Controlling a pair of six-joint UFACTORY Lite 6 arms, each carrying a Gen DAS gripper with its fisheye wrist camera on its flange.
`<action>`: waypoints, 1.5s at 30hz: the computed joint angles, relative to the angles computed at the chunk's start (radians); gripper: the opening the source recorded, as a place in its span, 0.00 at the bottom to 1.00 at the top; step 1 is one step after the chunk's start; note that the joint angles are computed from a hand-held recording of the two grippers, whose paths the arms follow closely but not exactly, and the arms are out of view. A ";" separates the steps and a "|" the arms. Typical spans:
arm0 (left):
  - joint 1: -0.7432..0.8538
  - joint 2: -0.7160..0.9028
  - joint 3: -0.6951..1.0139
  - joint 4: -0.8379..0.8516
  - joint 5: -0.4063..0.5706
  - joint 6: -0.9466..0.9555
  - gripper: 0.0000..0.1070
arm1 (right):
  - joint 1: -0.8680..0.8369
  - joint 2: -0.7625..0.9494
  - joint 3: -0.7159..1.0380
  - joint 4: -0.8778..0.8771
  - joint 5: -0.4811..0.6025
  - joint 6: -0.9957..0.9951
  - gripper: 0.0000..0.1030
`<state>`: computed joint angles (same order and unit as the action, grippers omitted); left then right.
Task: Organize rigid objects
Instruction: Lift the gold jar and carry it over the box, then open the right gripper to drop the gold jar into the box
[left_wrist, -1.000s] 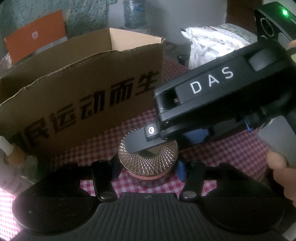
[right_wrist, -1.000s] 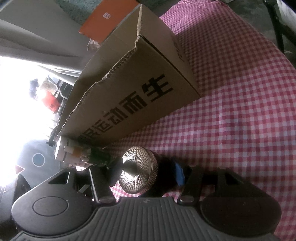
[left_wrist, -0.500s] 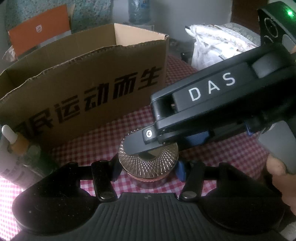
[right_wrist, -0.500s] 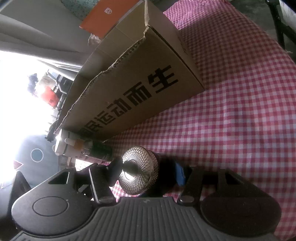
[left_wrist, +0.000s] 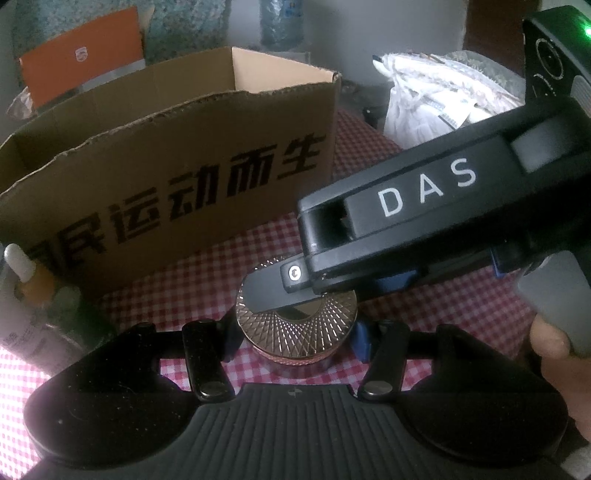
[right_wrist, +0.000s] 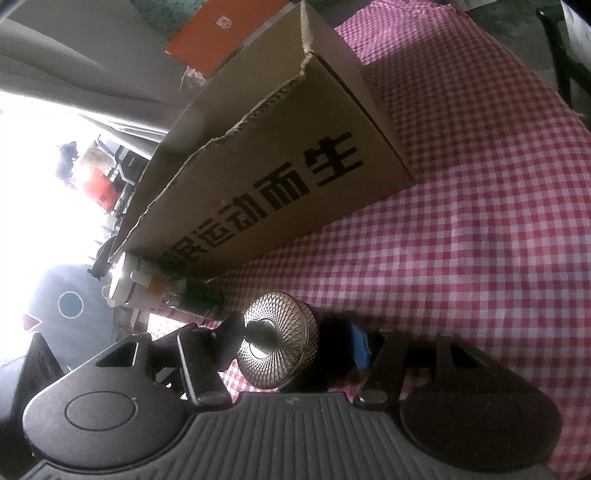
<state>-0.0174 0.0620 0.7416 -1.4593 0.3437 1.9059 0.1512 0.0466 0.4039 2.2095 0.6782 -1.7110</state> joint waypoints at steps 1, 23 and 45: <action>0.008 -0.016 -0.006 0.003 0.008 -0.002 0.52 | 0.007 -0.020 -0.003 -0.004 -0.011 0.006 0.60; 0.087 0.393 0.863 0.683 0.211 -0.993 0.52 | 0.001 0.307 0.921 -0.885 -0.119 0.750 0.59; 0.055 0.899 1.516 1.033 0.528 -1.485 0.54 | 0.024 0.811 1.524 -1.415 0.035 1.249 0.62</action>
